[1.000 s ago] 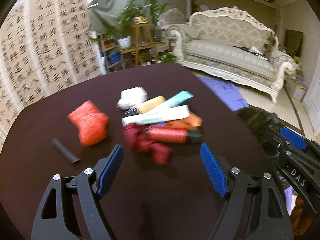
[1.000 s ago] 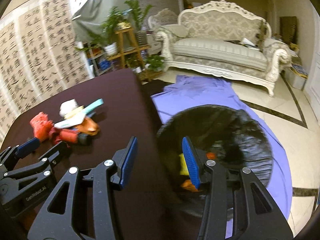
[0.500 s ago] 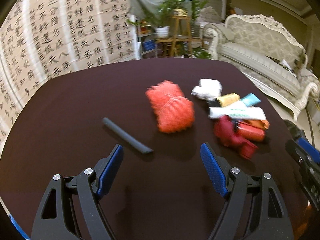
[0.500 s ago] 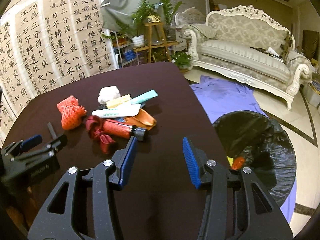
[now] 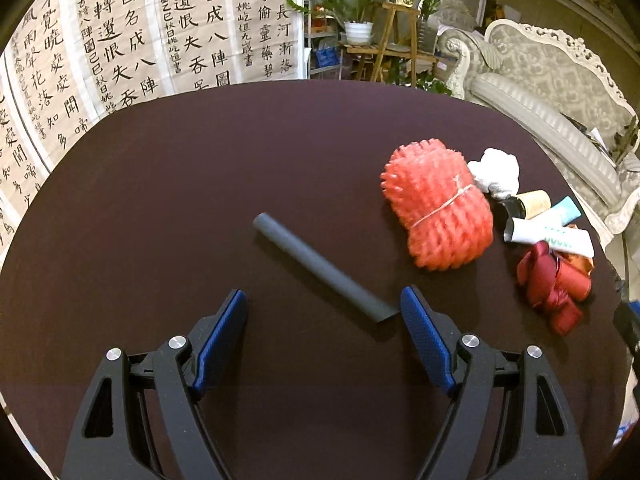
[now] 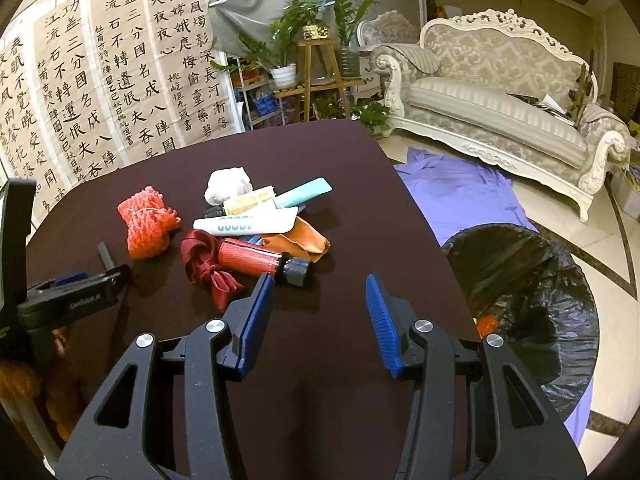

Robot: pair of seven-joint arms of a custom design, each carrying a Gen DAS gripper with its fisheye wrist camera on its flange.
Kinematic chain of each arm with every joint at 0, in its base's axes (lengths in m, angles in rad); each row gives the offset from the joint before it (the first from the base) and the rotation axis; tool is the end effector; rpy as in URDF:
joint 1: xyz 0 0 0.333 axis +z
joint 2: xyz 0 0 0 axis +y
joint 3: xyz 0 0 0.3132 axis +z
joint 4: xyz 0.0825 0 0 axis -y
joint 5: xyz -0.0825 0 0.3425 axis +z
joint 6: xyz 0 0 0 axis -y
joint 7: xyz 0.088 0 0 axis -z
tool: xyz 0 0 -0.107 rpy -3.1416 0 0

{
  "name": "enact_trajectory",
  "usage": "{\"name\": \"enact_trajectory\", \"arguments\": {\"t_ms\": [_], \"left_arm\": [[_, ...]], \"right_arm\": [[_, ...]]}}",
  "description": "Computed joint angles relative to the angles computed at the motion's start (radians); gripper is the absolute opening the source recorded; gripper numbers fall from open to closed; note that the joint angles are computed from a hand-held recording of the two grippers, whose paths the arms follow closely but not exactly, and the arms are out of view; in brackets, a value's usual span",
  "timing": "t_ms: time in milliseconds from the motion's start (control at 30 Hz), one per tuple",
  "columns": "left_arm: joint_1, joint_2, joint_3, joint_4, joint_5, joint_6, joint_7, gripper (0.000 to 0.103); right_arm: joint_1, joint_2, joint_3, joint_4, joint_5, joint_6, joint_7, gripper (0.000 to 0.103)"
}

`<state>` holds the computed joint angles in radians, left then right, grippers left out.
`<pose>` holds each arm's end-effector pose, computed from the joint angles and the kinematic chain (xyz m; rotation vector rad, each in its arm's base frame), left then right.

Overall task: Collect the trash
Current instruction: 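Grasp the second black rubber tube with the left gripper, then grasp the red foam net with the right gripper while the left holds the tube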

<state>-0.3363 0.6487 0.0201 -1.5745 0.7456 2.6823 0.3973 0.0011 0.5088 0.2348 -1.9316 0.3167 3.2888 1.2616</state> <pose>0.6562 -0.2401 0.3266 -2.0436 1.5899 -0.5486 0.6363 0.0983 0.3536 -1.7813 1.5629 -0.6120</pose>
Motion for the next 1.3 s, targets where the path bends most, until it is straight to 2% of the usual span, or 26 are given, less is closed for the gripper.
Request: {"name": "enact_trajectory", "arguments": {"t_ms": [233, 467, 767, 867, 933, 1033, 1100, 1300], "left_arm": [[-0.004, -0.067, 0.012, -0.103, 0.055, 0.018, -0.037, 0.059], [0.023, -0.12, 0.002, -0.188, 0.092, 0.057, -0.081, 0.058], [0.05, -0.044, -0.012, -0.079, 0.043, 0.065, -0.005, 0.058], [0.031, -0.04, 0.014, -0.071, 0.06, 0.057, -0.001, 0.047], [0.02, -0.042, 0.029, -0.074, 0.08, 0.051, -0.008, 0.028], [0.017, -0.054, 0.044, -0.093, 0.116, 0.058, -0.025, 0.014], [0.034, -0.066, 0.041, -0.12, 0.123, 0.098, -0.036, 0.014], [0.03, -0.113, 0.075, -0.179, 0.194, 0.106, -0.129, 0.014]], "right_arm": [[-0.007, 0.006, 0.019, 0.006, -0.006, -0.009, -0.012, 0.047], [-0.002, 0.002, 0.022, 0.006, -0.007, -0.01, -0.021, 0.047], [0.048, 0.006, -0.007, 0.031, -0.003, -0.029, -0.034, 0.047], [0.066, 0.007, -0.018, 0.041, -0.001, -0.037, -0.038, 0.047], [0.08, 0.01, -0.028, 0.05, -0.001, -0.045, -0.042, 0.047], [0.107, 0.02, -0.049, 0.072, 0.0, -0.062, -0.045, 0.047], [0.13, 0.028, -0.064, 0.091, -0.001, -0.073, -0.047, 0.047], [0.161, 0.051, -0.06, 0.141, -0.001, -0.095, -0.066, 0.047]]}}
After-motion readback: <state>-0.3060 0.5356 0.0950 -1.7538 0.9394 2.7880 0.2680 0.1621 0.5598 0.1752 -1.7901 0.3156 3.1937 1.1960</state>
